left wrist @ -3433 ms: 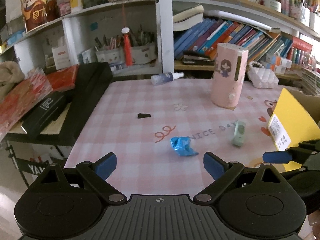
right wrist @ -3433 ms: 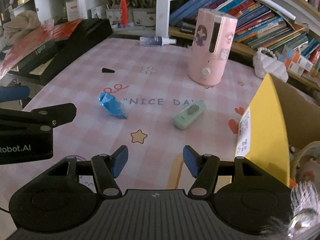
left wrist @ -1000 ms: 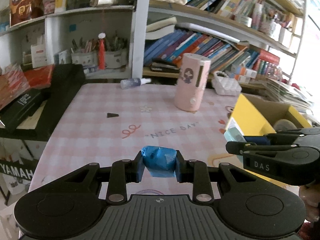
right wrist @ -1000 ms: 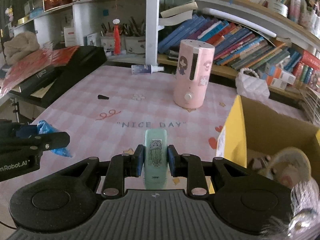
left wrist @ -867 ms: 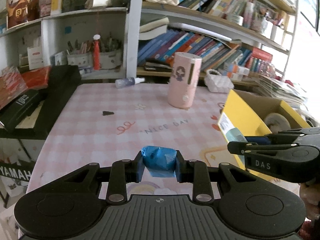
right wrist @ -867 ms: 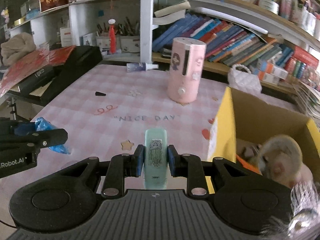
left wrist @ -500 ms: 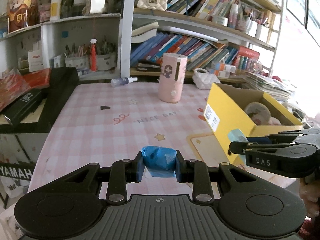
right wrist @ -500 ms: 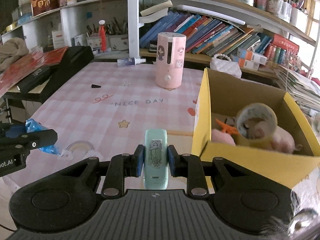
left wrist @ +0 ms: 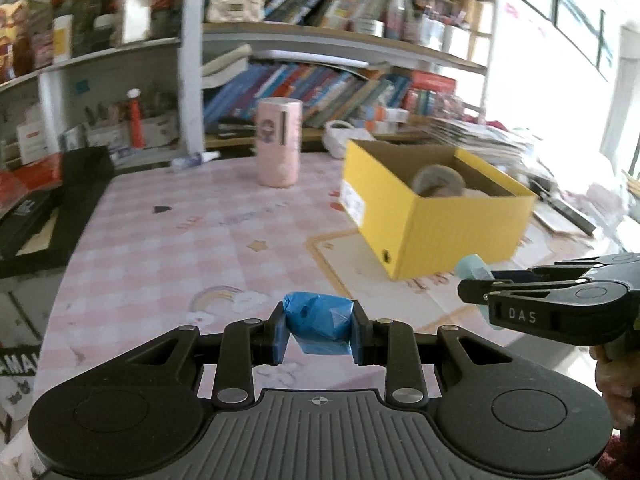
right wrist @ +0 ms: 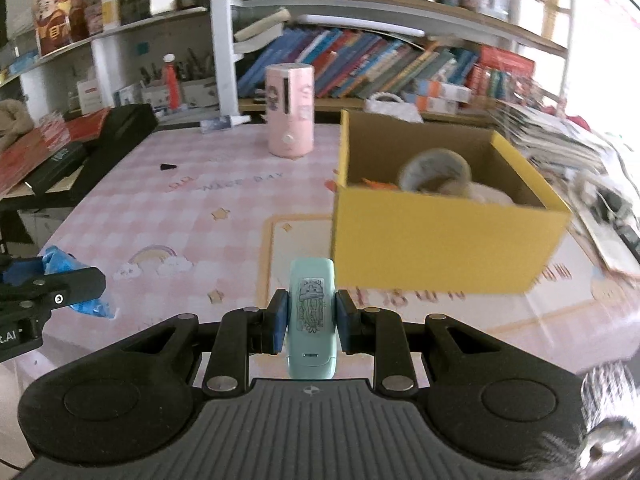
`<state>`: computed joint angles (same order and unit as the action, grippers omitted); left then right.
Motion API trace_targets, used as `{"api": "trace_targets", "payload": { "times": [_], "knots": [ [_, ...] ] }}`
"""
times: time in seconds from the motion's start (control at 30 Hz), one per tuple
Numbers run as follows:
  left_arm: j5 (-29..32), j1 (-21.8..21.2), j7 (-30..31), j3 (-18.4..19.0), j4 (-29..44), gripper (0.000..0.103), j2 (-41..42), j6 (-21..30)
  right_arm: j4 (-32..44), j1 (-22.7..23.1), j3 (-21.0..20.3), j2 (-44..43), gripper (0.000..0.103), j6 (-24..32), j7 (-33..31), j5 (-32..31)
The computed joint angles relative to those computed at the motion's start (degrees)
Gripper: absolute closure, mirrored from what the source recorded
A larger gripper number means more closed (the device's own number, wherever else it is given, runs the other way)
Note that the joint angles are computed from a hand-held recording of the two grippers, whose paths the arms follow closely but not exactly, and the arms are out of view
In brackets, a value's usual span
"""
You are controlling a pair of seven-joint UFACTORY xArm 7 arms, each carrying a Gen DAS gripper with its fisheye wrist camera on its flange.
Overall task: Organize objects
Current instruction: 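Carry the blue bag and mint-green device toward the yellow box with both tools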
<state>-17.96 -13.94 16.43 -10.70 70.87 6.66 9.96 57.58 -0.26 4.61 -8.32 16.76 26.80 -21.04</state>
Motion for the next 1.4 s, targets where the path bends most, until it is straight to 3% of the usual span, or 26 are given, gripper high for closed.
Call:
{"api": "trace_targets", "payload": {
  "times": [0.33,0.6,0.87,1.17,1.4],
  "knots": [
    [-8.6,-0.7,12.1,-3.0,1.7,0.075,0.5,1.4,-7.1,-4.8,2.0,-8.1,0.08,3.0,8.6,-3.5],
    [-7.3,-2.2,13.1,-4.0,7.0,0.075,4.6,2.1,-8.4,-7.6,1.7,-9.9,0.08,3.2,9.8,-4.3],
    [-1.2,-4.8,9.9,-4.7,16.2,0.075,11.9,3.8,-6.3,-10.3,-1.0,-7.7,0.08,2.9,8.1,-3.4],
    [10.3,-10.9,-2.9,0.2,30.1,0.075,21.8,4.5,1.1,-9.8,-6.0,0.4,0.08,-1.9,-1.7,2.1],
    [18.3,-15.9,-12.9,5.3,47.7,0.075,32.7,8.2,10.7,-8.2,-9.2,9.6,0.08,-7.5,-21.9,21.7]
  ]
}}
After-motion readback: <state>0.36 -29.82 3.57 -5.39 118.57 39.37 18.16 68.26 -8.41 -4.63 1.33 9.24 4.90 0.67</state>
